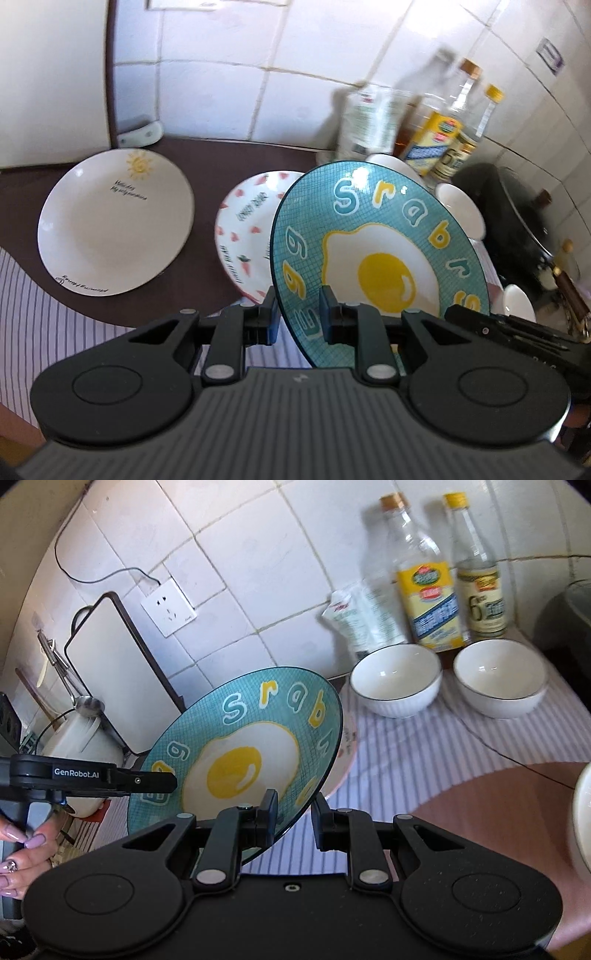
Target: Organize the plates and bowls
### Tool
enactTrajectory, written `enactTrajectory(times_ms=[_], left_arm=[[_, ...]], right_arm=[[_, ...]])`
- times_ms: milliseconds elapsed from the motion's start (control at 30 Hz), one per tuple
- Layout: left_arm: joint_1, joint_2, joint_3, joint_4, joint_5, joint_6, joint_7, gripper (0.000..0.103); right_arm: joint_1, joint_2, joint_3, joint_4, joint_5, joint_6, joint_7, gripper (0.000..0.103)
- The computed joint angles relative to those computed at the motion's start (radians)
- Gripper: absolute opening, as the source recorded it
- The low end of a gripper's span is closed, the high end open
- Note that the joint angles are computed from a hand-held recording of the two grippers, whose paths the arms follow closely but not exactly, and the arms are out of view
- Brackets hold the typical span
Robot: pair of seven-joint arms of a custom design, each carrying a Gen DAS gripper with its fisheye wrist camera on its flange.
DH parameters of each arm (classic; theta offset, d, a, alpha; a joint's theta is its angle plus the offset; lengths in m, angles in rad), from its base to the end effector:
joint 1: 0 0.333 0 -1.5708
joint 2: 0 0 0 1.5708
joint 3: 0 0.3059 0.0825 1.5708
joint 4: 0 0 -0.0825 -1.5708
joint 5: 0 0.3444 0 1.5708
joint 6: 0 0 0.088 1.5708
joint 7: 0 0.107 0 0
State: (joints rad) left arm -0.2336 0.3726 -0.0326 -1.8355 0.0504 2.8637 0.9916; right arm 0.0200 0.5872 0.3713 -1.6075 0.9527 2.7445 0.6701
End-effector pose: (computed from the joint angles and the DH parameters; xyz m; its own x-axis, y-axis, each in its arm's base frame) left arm 0.6261 -0.1710 0.4182 0.1701 -0.9355 0.3095 -0.7893 -0.3174 -0.5256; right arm 0.6613 0.1874 0.3636 0.4800 -0.7661 -0.4274 -0.7483 -0.1033 -0.6553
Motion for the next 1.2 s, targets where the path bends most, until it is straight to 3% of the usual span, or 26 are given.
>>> enactTrajectory(times_ms=[333,667,1200], left_arm=[[0.036,0.106,0.000,0.064,-0.053,-0.015,0.011,0.020],[0.039,0.180,0.010,0.139,-0.086,-0.060,0.031,0.020],[0.061,0.229,-0.008,0.212,-0.109,-0.123,0.057,0.020]], right_arm=[[0.079,0.195,-0.049,0.264,-0.254,-0.097,0.226,0.024],[0.108,0.338,-0.053,0.464,-0.438,-0.177,0.375,0.024],[0.198,0.433,-0.133,0.664,-0.644,-0.267,0.553,0.025]])
